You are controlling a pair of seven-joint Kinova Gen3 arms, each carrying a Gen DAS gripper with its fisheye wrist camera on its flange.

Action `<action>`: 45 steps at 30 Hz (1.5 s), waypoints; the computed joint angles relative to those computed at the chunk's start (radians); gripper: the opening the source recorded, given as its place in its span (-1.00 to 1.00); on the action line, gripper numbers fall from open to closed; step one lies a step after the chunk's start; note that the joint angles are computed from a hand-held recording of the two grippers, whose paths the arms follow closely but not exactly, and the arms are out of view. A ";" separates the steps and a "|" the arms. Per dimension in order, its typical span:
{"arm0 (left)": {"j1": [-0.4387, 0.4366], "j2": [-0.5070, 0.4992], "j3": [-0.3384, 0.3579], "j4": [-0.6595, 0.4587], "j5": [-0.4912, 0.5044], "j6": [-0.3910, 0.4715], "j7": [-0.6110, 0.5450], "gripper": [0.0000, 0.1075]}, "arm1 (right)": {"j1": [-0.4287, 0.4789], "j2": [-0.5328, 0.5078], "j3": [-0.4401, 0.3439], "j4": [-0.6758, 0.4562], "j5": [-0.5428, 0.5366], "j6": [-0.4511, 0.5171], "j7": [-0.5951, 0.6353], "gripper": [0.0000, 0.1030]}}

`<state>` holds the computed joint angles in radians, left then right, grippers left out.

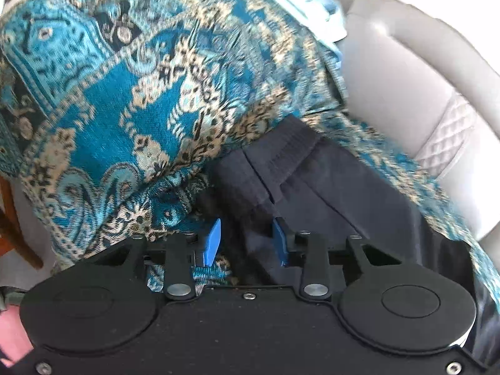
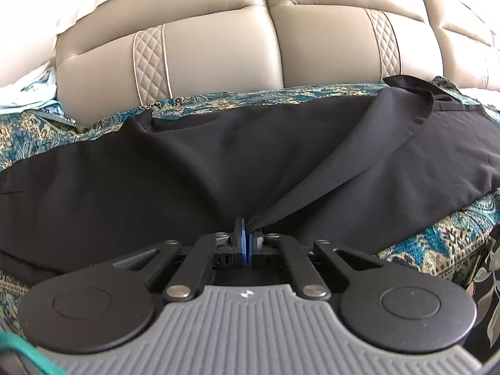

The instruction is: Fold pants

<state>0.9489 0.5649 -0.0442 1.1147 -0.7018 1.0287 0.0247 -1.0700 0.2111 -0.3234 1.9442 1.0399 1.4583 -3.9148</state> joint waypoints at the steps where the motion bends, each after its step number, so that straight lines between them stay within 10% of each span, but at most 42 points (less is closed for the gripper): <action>1: 0.003 0.017 -0.007 -0.017 -0.010 0.008 0.002 -0.45 | 0.000 0.001 0.000 -0.001 0.001 0.001 0.004 -0.93; 5: 0.039 0.066 -0.025 -0.095 -0.067 0.092 -0.040 -0.75 | -0.003 -0.003 -0.003 -0.004 -0.004 -0.001 0.010 -0.89; 24: 0.071 0.160 -0.058 -0.244 -0.033 0.289 -0.201 -0.62 | -0.040 0.063 0.036 -0.020 -0.006 0.086 -0.019 -0.48; 38: 0.074 0.157 -0.057 -0.234 -0.036 0.287 -0.183 -0.54 | 0.207 -0.129 0.049 0.186 -0.102 0.076 -0.049 -0.51; 45: 0.065 0.172 -0.056 -0.271 -0.023 0.314 -0.214 -0.52 | 0.387 -0.232 0.061 0.262 -0.069 -0.018 0.131 -0.49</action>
<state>1.0140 0.7366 -0.1003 0.8437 -0.7247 1.3423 -0.1895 -0.6825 -0.0209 -0.2628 2.2060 0.9709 1.4401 -3.7842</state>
